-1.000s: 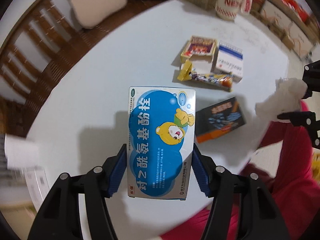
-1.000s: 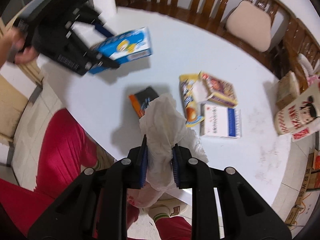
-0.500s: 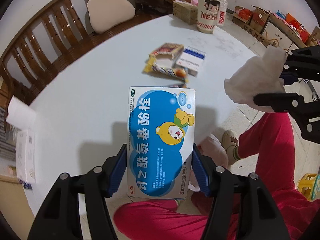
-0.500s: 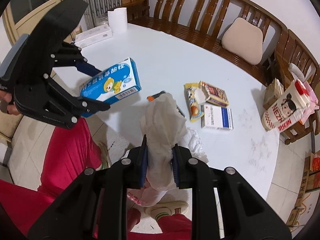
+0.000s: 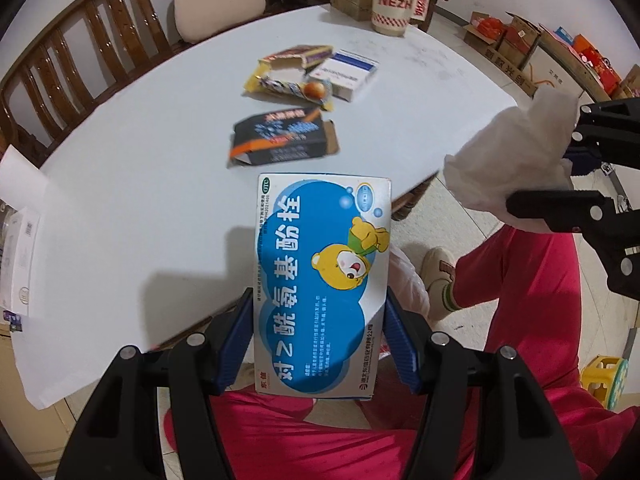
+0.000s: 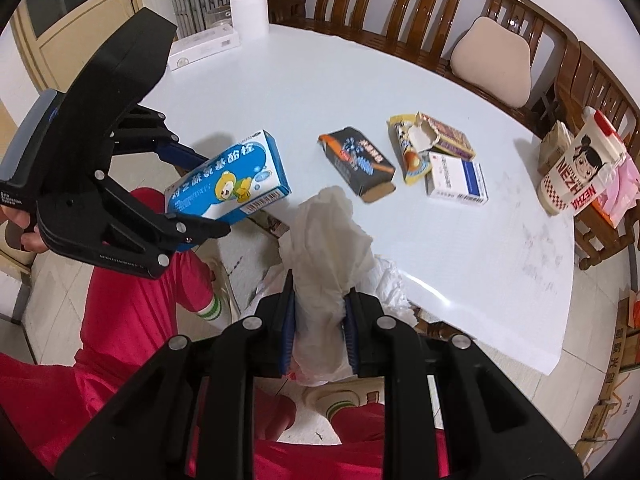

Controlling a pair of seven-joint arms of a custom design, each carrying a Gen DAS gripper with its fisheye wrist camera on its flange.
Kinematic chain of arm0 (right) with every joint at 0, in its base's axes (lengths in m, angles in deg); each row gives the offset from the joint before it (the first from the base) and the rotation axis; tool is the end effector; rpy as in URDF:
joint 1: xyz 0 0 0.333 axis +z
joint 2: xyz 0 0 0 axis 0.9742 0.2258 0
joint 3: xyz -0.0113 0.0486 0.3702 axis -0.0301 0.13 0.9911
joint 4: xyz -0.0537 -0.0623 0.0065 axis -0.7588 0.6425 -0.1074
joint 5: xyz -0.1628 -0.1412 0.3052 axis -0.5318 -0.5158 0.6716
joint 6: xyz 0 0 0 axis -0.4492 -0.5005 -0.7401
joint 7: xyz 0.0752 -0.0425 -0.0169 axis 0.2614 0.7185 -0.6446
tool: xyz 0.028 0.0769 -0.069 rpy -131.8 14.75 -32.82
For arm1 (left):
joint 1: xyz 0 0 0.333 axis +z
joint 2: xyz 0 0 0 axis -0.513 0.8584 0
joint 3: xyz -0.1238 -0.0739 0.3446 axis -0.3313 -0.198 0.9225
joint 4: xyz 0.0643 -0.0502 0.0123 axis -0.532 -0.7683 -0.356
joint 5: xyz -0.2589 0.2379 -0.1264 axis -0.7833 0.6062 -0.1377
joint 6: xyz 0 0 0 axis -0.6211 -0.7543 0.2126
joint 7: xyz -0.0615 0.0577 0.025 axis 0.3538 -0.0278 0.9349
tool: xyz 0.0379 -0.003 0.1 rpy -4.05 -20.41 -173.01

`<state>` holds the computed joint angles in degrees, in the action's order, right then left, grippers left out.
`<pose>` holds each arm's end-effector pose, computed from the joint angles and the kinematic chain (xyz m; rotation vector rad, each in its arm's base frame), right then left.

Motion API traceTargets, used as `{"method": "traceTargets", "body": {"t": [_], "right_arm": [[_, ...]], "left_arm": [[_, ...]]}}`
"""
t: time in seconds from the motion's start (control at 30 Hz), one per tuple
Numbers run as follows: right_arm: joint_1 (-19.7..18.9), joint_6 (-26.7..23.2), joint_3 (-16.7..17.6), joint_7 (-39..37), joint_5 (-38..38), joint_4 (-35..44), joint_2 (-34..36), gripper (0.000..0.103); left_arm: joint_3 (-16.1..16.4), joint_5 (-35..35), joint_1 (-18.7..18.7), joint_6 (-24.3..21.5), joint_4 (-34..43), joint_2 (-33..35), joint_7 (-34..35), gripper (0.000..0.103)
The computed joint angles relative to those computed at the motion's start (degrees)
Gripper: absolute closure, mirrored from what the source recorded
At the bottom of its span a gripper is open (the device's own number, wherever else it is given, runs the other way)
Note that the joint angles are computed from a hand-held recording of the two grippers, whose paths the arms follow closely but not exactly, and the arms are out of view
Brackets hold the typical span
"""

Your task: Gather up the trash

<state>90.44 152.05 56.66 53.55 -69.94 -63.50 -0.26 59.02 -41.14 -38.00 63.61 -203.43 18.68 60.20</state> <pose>0.5037 0.1570 0.6228 -2.4508 1.1226 -0.2938 0.5231 -0.1501 0.5897 -1.4889 2.5473 -0.4469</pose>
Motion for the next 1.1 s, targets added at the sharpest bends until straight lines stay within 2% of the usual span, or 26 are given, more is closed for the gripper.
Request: {"method": "traceTargets", "body": {"t": [0.27, 0.53, 0.83, 0.93, 1.1], "right_arm": [[-0.02, 0.74, -0.17, 0.02, 0.95, -2.68, -0.49, 0.082], [0.09, 2.97, -0.01, 0.76, 1.81, -6.68, -0.05, 0.082], [-0.26, 6.62, -0.17, 2.51, 1.26, -10.90, 1.86, 0.082], [-0.32, 7.99, -0.18, 3.02, 0.98, -12.00, 2.69, 0.082], [-0.26, 9.68, -0.46, 3.65, 3.94, -13.28, 5.59, 0.082]], "left_arm": [[-0.35, -1.70, -0.82, 1.18, -2.83, -0.13, 0.80, 0.043], [-1.06, -0.85, -1.63, 4.74, -7.06, 0.61, -0.19, 0.043], [-1.83, -1.87, -1.81, 8.59, -10.80, 3.92, -1.71, 0.043], [-2.29, -1.27, -1.84, 11.10, -12.46, 5.09, -2.56, 0.043], [-2.97, -5.10, -1.30, 13.06, -14.09, 8.42, -3.16, 0.043]]}}
